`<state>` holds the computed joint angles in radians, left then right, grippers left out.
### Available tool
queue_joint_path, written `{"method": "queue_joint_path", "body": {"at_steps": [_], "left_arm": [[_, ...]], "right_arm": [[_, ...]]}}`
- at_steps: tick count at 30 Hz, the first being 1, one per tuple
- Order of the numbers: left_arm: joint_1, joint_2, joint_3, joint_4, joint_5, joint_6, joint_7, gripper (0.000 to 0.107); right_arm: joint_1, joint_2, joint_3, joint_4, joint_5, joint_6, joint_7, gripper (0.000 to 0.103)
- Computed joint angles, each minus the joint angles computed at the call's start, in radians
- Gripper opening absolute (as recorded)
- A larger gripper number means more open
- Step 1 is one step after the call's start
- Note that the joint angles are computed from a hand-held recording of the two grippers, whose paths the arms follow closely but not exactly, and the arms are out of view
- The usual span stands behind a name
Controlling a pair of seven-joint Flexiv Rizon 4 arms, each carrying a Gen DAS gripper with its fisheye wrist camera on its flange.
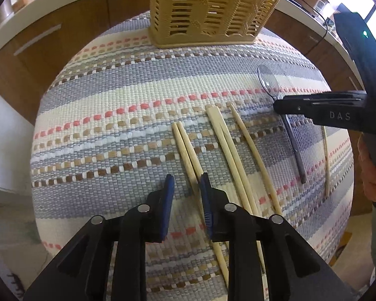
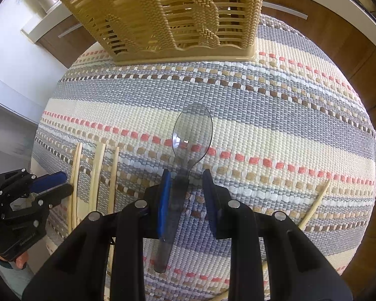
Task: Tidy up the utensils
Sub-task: 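Close the left tool on the chopsticks while the right tool closes on the clear spoon, then lift the clear spoon over the basket with the right tool while the left tool lifts a chopstick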
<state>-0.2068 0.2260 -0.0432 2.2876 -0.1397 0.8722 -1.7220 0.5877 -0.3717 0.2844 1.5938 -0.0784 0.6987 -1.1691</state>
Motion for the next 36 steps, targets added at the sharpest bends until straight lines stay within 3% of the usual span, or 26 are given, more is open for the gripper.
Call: {"method": "queue_joint_path", "body": {"at_steps": [9, 11, 13, 24, 26, 30, 36], "left_arm": [[0.026, -0.031, -0.044, -0.085, 0.175, -0.075, -0.103, 0.027], [0.019, -0.041, -0.037, -0.092, 0.167, -0.078, -0.094, 0.026], [0.012, -0.036, -0.034, -0.091, 0.168, -0.09, -0.079, 0.026], [0.005, -0.121, -0.045, -0.197, 0.227, -0.171, -0.077, 0.026], [-0.001, -0.138, -0.051, -0.213, 0.238, -0.166, -0.089, 0.007], [-0.016, -0.143, -0.049, -0.215, 0.267, -0.144, -0.129, 0.003], [-0.02, -0.059, -0.019, -0.137, 0.168, 0.031, -0.119, 0.003]], "right_arm": [[0.014, 0.003, -0.005, 0.019, -0.031, 0.014, 0.02, 0.023], [0.016, 0.007, -0.006, 0.029, -0.041, 0.02, 0.025, 0.023], [0.015, 0.014, -0.008, 0.041, -0.052, 0.023, 0.022, 0.016], [0.02, -0.008, -0.008, -0.023, -0.062, -0.089, -0.015, 0.013], [0.022, -0.006, -0.012, -0.016, -0.073, -0.084, -0.019, 0.011], [0.006, 0.01, 0.0, 0.006, -0.029, -0.044, -0.026, 0.01], [-0.014, 0.089, 0.009, 0.064, -0.022, 0.051, -0.064, 0.01]]}}
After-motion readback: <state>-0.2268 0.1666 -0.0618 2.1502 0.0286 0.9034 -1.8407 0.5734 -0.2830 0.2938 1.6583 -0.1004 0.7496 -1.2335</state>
